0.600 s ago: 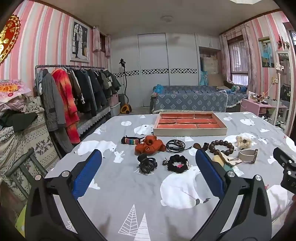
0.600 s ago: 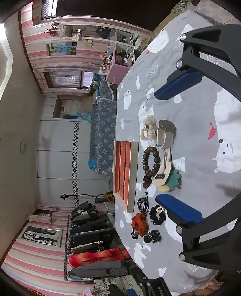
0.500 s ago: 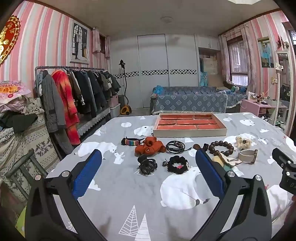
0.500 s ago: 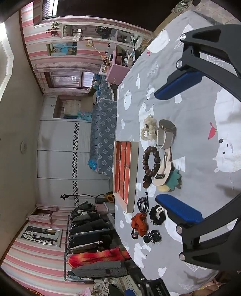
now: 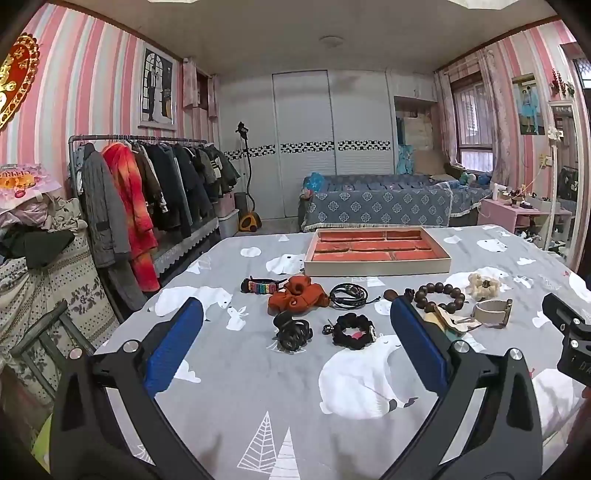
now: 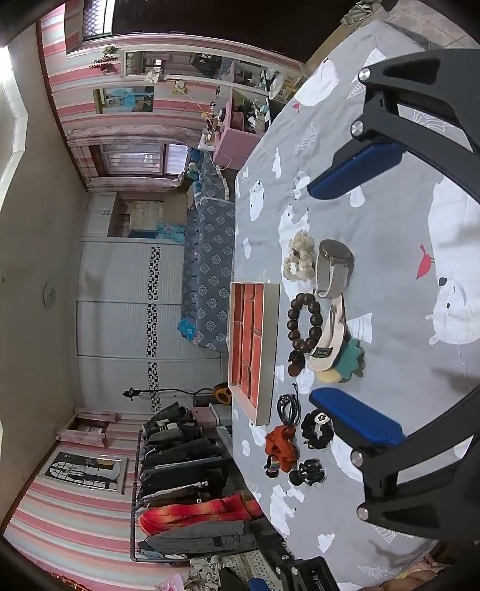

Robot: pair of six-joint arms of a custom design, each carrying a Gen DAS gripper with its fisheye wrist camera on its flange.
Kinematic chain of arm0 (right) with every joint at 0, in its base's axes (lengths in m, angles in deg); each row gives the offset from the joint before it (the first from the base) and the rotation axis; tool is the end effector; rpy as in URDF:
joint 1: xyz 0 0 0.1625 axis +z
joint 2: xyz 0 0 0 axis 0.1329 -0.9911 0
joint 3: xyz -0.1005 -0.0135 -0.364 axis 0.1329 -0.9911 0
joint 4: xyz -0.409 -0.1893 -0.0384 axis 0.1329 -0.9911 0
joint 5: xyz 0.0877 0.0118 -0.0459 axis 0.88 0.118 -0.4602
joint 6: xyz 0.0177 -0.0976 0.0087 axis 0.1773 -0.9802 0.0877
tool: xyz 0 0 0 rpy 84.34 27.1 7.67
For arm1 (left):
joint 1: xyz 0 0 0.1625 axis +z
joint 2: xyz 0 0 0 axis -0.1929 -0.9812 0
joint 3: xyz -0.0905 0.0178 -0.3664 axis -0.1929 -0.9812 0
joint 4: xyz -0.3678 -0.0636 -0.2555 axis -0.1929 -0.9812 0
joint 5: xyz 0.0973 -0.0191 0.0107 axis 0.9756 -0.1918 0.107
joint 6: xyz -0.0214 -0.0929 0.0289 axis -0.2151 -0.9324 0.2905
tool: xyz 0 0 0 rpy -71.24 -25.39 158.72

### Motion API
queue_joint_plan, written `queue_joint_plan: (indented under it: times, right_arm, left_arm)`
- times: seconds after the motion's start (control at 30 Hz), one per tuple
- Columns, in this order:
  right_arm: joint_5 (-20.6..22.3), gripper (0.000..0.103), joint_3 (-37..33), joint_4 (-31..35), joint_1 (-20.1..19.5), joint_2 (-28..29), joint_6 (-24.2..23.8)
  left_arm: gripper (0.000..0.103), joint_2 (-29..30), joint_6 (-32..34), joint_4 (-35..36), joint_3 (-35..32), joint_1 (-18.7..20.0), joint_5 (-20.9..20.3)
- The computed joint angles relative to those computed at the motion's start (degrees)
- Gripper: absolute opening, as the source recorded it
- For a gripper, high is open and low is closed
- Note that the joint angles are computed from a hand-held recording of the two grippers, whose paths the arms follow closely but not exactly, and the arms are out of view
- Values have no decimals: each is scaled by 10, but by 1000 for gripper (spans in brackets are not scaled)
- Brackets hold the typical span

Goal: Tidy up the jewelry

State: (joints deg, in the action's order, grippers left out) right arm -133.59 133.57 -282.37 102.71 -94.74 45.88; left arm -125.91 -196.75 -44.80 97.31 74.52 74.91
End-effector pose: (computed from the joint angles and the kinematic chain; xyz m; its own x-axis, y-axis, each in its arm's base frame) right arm 0.3077 -0.6634 0.0946 -0.6355 0.3594 0.6834 -0.6019 0.3237 -0.7300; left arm -0.1516 -0.7185 0.2700 -0.6344 0.1786 -0.7521 0.7629 0.3018 -0.5718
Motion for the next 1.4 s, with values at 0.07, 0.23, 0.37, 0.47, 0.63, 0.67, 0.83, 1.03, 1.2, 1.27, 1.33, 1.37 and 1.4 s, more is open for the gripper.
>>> queue_joint_plan:
  times: [0.07, 0.23, 0.37, 0.47, 0.63, 0.67, 0.83, 1.03, 1.2, 1.27, 1.33, 1.37, 1.4]
  right_arm:
    - [0, 99, 0, 0, 0, 1, 0]
    - [-1, 99, -6, -4, 1, 3, -5]
    - [-2, 99, -6, -7, 1, 1, -8]
    - [0, 99, -6, -12, 2, 2, -10]
    - [1, 99, -7, -17, 2, 2, -15]
    - [1, 99, -8, -18, 2, 2, -15]
    - [1, 99, -7, -18, 2, 2, -14]
    - [1, 99, -7, -18, 2, 2, -15]
    - [-2, 99, -9, -18, 2, 2, -17]
    - [-1, 99, -7, -19, 2, 2, -16]
    - [-2, 99, -8, -23, 2, 3, -18]
    - [-2, 99, -8, -23, 2, 3, -18]
    - [-2, 99, -8, -23, 2, 2, -18]
  left_arm:
    - [98, -1, 2, 3, -1, 2, 4]
    - [98, -2, 6, 2, -1, 2, 6]
    - [98, -2, 6, 2, -2, 3, 8]
    - [98, -1, 8, 3, -5, 3, 10]
    - [98, -3, 12, -6, 2, 4, 14]
    - [98, -3, 12, -5, 2, 3, 13]
    - [98, -4, 12, -4, 2, 4, 14]
    - [98, -4, 13, -5, 2, 4, 14]
    - [98, -5, 13, -6, 3, 4, 15]
    - [98, -5, 13, -4, 2, 4, 15]
    - [98, -5, 13, -5, 2, 4, 16]
    - [98, -5, 13, -5, 3, 4, 15]
    - [98, -5, 14, -6, 3, 4, 15]
